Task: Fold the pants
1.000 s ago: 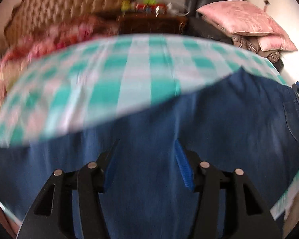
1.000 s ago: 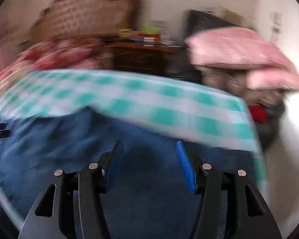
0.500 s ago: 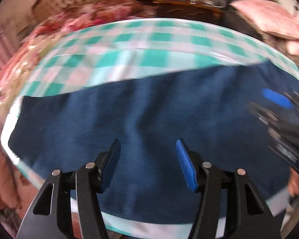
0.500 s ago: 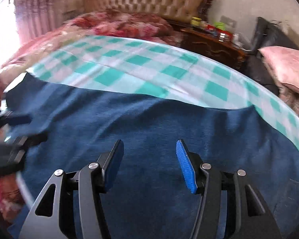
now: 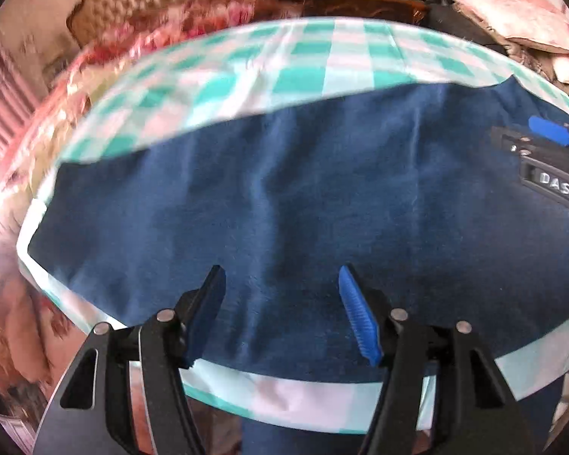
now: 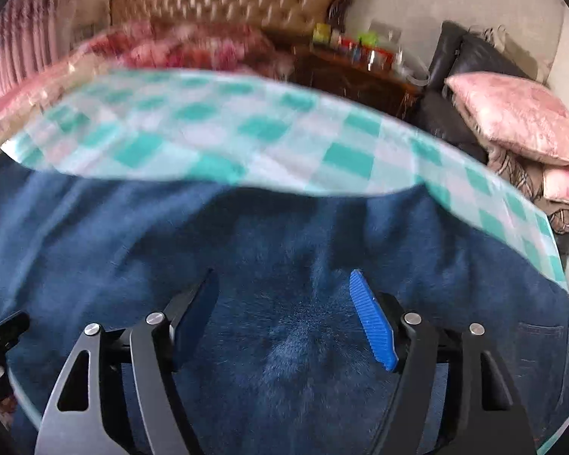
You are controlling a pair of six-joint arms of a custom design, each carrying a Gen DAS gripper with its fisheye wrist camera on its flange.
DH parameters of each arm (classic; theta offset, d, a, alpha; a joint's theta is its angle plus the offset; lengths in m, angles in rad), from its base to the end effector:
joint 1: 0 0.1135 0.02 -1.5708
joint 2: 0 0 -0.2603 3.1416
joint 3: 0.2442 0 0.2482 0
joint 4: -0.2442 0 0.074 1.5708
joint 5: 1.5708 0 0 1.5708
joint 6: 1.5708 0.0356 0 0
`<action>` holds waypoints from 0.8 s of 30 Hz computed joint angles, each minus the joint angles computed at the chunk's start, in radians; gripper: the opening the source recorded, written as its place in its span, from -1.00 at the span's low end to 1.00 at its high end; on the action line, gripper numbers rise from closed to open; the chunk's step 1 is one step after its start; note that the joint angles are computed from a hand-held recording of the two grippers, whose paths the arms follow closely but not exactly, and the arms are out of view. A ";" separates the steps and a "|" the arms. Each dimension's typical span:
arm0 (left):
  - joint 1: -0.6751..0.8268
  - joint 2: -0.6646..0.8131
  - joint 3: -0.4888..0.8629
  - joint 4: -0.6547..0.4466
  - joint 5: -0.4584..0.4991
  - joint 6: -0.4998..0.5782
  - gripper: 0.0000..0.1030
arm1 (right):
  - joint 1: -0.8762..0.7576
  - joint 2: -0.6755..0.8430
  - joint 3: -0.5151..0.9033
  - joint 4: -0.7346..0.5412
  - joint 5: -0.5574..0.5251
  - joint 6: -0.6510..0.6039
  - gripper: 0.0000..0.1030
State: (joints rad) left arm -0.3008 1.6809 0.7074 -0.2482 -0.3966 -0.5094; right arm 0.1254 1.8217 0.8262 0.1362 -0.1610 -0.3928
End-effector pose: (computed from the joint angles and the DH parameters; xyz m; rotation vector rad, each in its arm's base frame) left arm 0.2622 -0.0669 0.1064 -0.3696 2.6280 0.3055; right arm 0.3339 0.0478 0.1136 -0.6888 2.3163 0.0735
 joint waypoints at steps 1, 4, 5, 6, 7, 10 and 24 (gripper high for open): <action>-0.007 -0.008 0.005 -0.006 0.004 0.011 0.21 | -0.003 -0.033 -0.027 0.005 -0.012 -0.006 0.33; -0.028 -0.010 0.015 -0.007 0.013 -0.001 0.21 | -0.006 -0.129 -0.117 -0.024 -0.069 -0.047 0.33; -0.044 -0.015 0.015 0.003 0.022 -0.004 0.21 | -0.008 -0.147 -0.138 -0.021 -0.076 -0.051 0.33; -0.056 -0.012 0.021 0.008 0.027 -0.008 0.21 | -0.010 -0.159 -0.156 -0.017 -0.084 -0.057 0.33; -0.065 -0.009 0.025 0.013 0.030 -0.014 0.21 | -0.011 -0.164 -0.171 -0.011 -0.081 -0.066 0.33; -0.063 0.034 0.055 0.031 0.091 -0.034 0.21 | -0.020 -0.142 -0.201 0.010 -0.058 -0.113 0.32; 0.019 0.041 0.076 -0.065 0.026 -0.106 0.28 | -0.233 -0.138 -0.183 0.006 -0.206 -0.182 0.33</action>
State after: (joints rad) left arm -0.2822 1.7215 0.7832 -0.3131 -0.3701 -0.6158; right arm -0.1079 1.6840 0.6427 0.1417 -0.3670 -0.5745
